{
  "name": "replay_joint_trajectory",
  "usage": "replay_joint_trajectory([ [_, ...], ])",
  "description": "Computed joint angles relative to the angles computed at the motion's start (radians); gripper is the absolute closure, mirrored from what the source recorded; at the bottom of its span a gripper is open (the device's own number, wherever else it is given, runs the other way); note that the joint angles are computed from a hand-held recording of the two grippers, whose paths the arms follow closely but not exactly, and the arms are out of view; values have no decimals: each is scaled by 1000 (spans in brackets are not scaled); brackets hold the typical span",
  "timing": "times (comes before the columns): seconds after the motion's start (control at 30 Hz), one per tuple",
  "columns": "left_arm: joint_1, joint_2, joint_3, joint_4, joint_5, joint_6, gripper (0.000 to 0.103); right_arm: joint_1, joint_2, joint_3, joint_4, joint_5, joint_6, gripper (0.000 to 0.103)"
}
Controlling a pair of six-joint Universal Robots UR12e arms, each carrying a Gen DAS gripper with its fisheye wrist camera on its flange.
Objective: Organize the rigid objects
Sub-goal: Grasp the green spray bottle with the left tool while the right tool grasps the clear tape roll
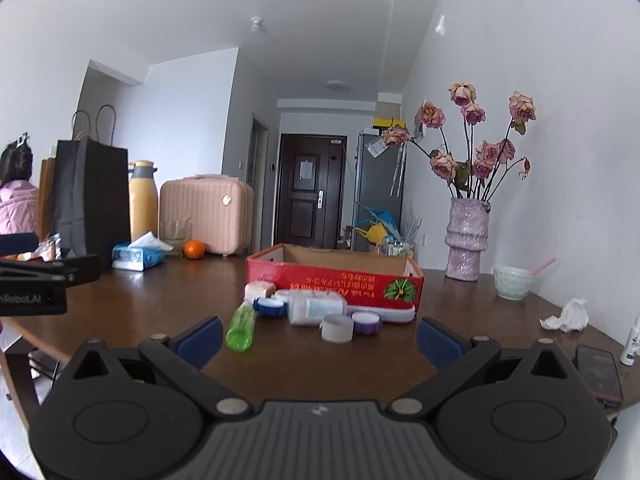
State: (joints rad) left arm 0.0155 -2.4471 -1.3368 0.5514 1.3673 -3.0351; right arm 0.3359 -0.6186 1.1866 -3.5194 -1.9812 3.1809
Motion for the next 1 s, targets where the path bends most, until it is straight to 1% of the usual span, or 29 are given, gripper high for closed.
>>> replay_joint_trajectory([
  [0.07,-7,-18,46,-48,5,-3,0,-11,22,-48,22,12,11,0],
  [0.13,-21,-39,94,-96,47,16,0,-23,44,-96,49,28,14,0],
  [0.2,-31,-63,147,-152,65,31,0,-34,68,-147,77,40,6,0],
  [0.23,-32,-75,173,-186,50,31,0,-40,80,-172,93,44,3,0],
  [0.33,-31,-107,250,-294,-2,-10,0,-58,107,-235,162,75,-5,0],
  [0.4,-35,-133,304,-349,-15,-33,0,-75,118,-270,232,133,-21,0],
  [0.43,-38,-148,333,-373,-11,-40,0,-88,125,-286,262,183,-27,0],
  [0.47,-44,-163,363,-404,2,-29,0,-103,133,-301,275,244,-23,0],
  [0.5,-49,-176,391,-446,9,-3,0,-117,143,-316,280,297,-9,0],
  [0.53,-53,-185,416,-498,5,33,0,-128,154,-333,287,331,12,0],
  [0.57,-57,-195,442,-551,1,57,0,-135,164,-352,314,344,33,0],
  [0.6,-60,-206,471,-601,0,55,0,-141,172,-372,352,358,38,0],
  [0.67,-64,-229,531,-691,0,22,0,-152,186,-418,451,392,28,0],
  [0.7,-67,-243,565,-734,3,13,0,-155,194,-439,490,395,23,0],
  [0.8,-75,-290,658,-804,19,30,0,-150,233,-527,590,341,36,1],
  [0.83,-78,-302,685,-834,27,33,0,-150,244,-552,628,342,40,5],
  [0.87,-78,-311,709,-864,18,26,0,-154,251,-572,660,370,45,10],
  [0.9,-76,-321,729,-884,2,12,1,-159,257,-584,681,403,56,19],
  [0.93,-76,-327,742,-897,3,1,4,-162,265,-600,698,431,68,25],
  [0.97,-76,-333,754,-898,3,1,9,-163,275,-621,720,446,78,26],
  [1.0,-76,-341,768,-901,2,10,11,-163,285,-643,743,445,78,29],
])
